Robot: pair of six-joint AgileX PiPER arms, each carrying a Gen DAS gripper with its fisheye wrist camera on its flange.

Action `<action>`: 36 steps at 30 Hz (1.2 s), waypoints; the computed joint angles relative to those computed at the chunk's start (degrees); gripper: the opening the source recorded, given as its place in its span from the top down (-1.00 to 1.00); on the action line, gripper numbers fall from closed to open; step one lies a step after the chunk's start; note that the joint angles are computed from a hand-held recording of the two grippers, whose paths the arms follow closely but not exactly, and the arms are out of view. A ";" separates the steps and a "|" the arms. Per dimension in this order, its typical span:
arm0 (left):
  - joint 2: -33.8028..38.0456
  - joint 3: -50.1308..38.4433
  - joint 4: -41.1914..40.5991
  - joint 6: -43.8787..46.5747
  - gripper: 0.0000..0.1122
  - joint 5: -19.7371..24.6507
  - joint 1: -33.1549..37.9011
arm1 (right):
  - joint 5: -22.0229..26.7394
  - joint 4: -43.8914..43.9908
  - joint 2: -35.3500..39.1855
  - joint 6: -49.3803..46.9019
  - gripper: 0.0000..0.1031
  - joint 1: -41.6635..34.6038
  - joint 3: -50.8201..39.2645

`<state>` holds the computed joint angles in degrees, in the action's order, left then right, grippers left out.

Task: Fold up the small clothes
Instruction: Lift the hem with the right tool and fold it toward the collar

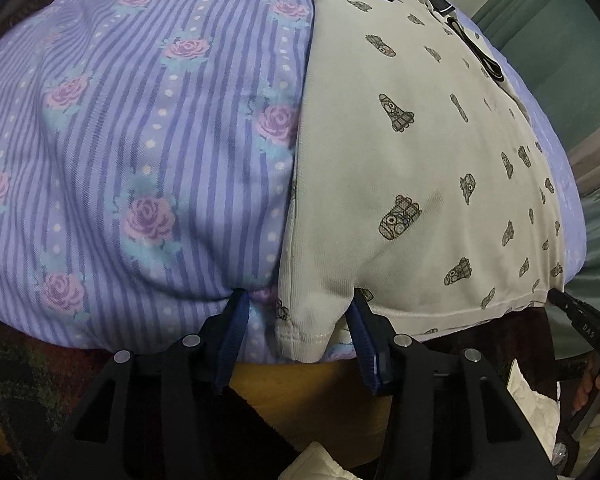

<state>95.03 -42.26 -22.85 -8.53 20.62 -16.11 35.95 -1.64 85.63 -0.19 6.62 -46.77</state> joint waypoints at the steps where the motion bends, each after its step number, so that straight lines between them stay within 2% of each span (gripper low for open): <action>1: -0.35 0.32 -1.45 1.46 0.24 -0.27 0.16 | -0.13 0.04 0.02 -0.05 0.89 0.06 0.10; 3: -1.23 1.22 -2.60 2.56 0.39 -1.14 -0.16 | -0.26 0.15 -0.03 0.03 0.89 0.36 0.17; 5: -1.74 1.03 -4.43 4.89 0.72 -0.89 0.06 | -0.29 0.78 -0.09 -0.34 0.89 0.33 0.19; 8: -4.14 1.38 -3.67 4.03 0.88 -0.65 -1.06 | 0.02 4.69 -0.13 -3.88 0.89 -1.27 0.02; 10: -7.97 2.52 -1.62 1.70 0.89 -0.66 -2.55 | 0.67 8.25 -1.14 -7.56 0.89 -3.32 0.06; 14: -17.48 3.76 10.82 -11.68 0.90 -1.03 -6.58 | 2.97 16.62 -4.44 -15.56 0.89 -7.41 0.12; 20: -25.21 2.20 18.35 -21.42 0.90 -0.44 -8.11 | 7.63 27.30 -10.19 -23.97 0.89 -12.35 -1.01; 23: -27.89 0.00 28.75 -31.35 0.90 1.42 -9.58 | 8.84 31.68 -12.09 -26.09 0.89 -13.98 -2.19; 25: -28.08 -2.65 31.04 -33.43 0.90 2.54 -9.48 | 9.10 33.89 -12.94 -25.88 0.89 -13.89 -3.31; 27: -27.45 -5.35 30.55 -32.77 0.90 2.06 -8.53 | 9.09 35.33 -12.56 -25.96 0.89 -14.04 -5.11; 30: -25.67 -9.10 34.73 -36.22 0.90 2.01 -7.49 | 8.66 38.40 -11.19 -26.31 0.89 -13.99 -8.95; 33: -22.28 -14.01 35.65 -36.51 0.90 2.17 -5.30 | 6.14 38.09 -9.80 -24.70 0.89 -12.95 -12.88; 36: -18.06 -19.76 41.11 -40.02 0.90 3.75 -4.16 | 4.04 38.70 -6.96 -23.20 0.89 -12.24 -18.20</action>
<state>76.96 -62.02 18.26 -48.55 24.37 -20.26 39.99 37.07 78.67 -23.38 -5.62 -64.96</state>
